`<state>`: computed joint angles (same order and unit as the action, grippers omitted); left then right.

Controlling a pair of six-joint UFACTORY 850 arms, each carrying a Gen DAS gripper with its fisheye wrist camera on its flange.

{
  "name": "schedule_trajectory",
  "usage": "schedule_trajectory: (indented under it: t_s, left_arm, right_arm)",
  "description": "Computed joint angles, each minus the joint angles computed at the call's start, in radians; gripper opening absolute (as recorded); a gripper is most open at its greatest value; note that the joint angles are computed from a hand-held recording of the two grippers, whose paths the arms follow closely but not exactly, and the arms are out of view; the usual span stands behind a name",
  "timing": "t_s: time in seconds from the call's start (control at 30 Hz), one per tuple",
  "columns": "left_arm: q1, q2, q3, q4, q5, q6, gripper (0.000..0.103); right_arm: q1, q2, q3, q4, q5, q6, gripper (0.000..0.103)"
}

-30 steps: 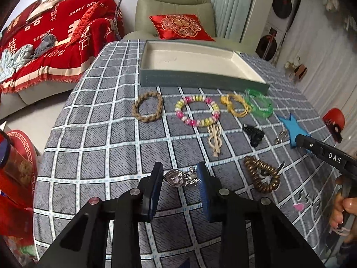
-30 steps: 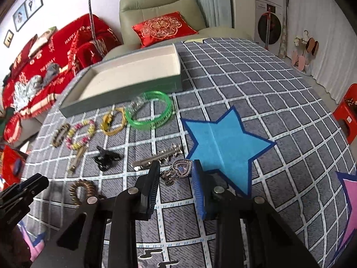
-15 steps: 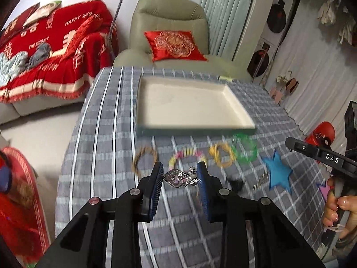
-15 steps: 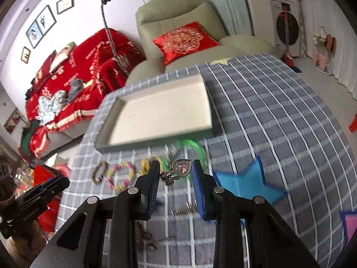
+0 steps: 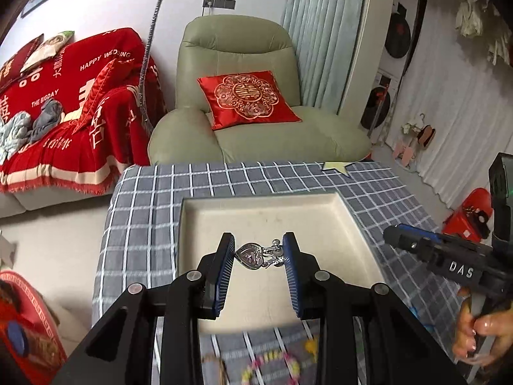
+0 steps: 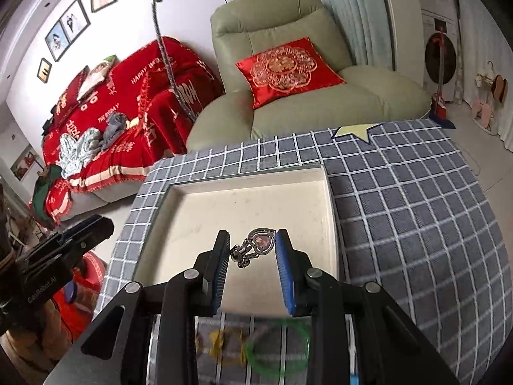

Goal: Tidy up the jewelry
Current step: 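Carry both silver pieces into the white tray and open both tools, then move the left tool to the braided bracelet while the right tool approaches the green bangle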

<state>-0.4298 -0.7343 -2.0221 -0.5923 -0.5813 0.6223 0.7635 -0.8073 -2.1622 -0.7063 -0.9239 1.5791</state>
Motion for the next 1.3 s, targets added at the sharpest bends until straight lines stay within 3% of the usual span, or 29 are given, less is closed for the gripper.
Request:
schedule_trajectory:
  t_s: [0.27, 0.4, 0.63, 0.77, 0.83, 1.03, 1.07, 1.1, 1.13, 1.2, 1.3]
  left_arm:
    - [-0.042, -0.250, -0.295, 0.255, -0.054, -0.230, 0.047]
    - [-0.053, -0.387, -0.477, 0.368, -0.132, -0.322, 0.047]
    - [-0.067, -0.467, -0.575, 0.466, -0.188, -0.395, 0.047]
    - [-0.076, -0.434, -0.510, 0.509, -0.147, -0.399, 0.048]
    - [-0.077, -0.450, -0.542, 0.515, -0.169, -0.402, 0.048]
    - [-0.072, -0.420, -0.487, 0.501, -0.142, -0.424, 0.048]
    - [-0.071, -0.422, -0.492, 0.496, -0.145, -0.425, 0.055]
    - [-0.070, -0.432, -0.509, 0.489, -0.156, -0.422, 0.079]
    - [-0.070, -0.422, -0.494, 0.487, -0.144, -0.426, 0.086]
    - [-0.071, -0.384, -0.430, 0.475, -0.085, -0.414, 0.088]
    - [-0.075, -0.399, -0.462, 0.495, -0.112, -0.415, 0.088]
  right_arm:
    - [-0.070, -0.132, -0.109, 0.126, 0.003, -0.107, 0.032]
    - [-0.084, -0.185, -0.158, 0.152, -0.019, -0.148, 0.032]
    - [-0.080, -0.286, -0.297, 0.158, -0.116, -0.235, 0.032]
    - [-0.073, -0.330, -0.374, 0.160, -0.163, -0.269, 0.037]
    - [-0.074, -0.315, -0.351, 0.170, -0.145, -0.258, 0.061]
    - [-0.066, -0.211, -0.190, 0.108, -0.057, -0.141, 0.065]
    - [-0.062, -0.194, -0.166, 0.091, -0.050, -0.119, 0.065]
    - [-0.058, -0.175, -0.141, 0.073, -0.042, -0.097, 0.065]
    - [-0.054, -0.156, -0.114, 0.057, -0.033, -0.076, 0.066]
    - [-0.046, -0.130, -0.079, 0.030, -0.026, -0.043, 0.068]
    - [-0.034, -0.093, -0.031, 0.006, -0.019, 0.002, 0.068]
